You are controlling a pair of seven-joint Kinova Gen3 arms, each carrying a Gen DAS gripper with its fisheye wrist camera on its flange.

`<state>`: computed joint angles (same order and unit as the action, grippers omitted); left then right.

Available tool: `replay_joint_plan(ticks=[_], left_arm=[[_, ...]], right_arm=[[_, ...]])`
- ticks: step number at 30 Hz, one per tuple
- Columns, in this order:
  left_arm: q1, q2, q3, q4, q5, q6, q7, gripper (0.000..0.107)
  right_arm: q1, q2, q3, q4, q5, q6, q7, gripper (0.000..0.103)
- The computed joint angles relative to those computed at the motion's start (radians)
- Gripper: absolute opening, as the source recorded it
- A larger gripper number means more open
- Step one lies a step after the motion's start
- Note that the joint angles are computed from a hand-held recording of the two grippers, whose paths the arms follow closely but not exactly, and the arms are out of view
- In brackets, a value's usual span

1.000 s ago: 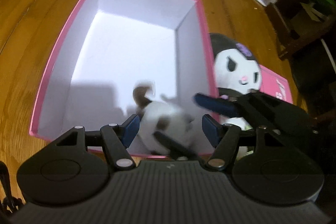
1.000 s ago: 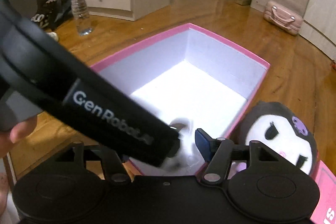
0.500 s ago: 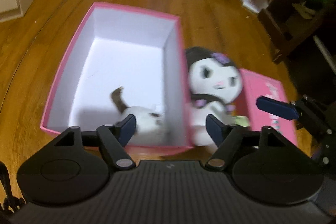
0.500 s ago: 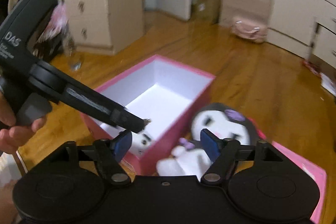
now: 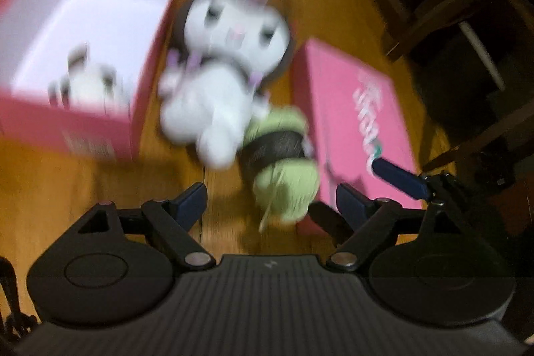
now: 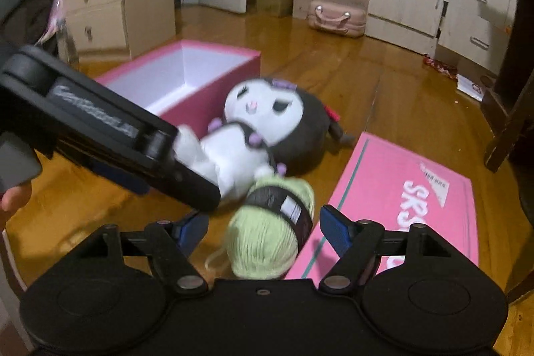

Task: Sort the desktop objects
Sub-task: 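Move the left gripper to the green yarn ball and grasp it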

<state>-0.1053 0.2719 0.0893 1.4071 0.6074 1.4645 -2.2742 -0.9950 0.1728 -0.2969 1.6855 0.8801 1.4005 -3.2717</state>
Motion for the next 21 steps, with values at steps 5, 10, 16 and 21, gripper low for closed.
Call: replay_joint_plan(ticks=[5, 10, 16, 21], left_arm=[[0.011, -0.022, 0.001, 0.069, 0.000, -0.066, -0.037, 0.084], [0.009, -0.001, -0.008, 0.062, 0.003, -0.060, 0.007, 0.084], [-0.002, 0.029, -0.009, 0.051, -0.011, -0.054, 0.052, 0.084], [-0.002, 0.004, -0.008, 0.088, -0.022, -0.133, 0.032, 0.084]], right_arm=[[-0.009, 0.012, -0.001, 0.008, -0.023, -0.014, -0.006, 0.079], [0.000, 0.045, 0.011, -0.016, -0.036, -0.008, 0.073, 0.079], [0.009, 0.098, 0.049, -0.055, -0.047, -0.013, 0.174, 0.079], [-0.010, 0.148, 0.092, -0.093, -0.053, 0.020, 0.246, 0.079]])
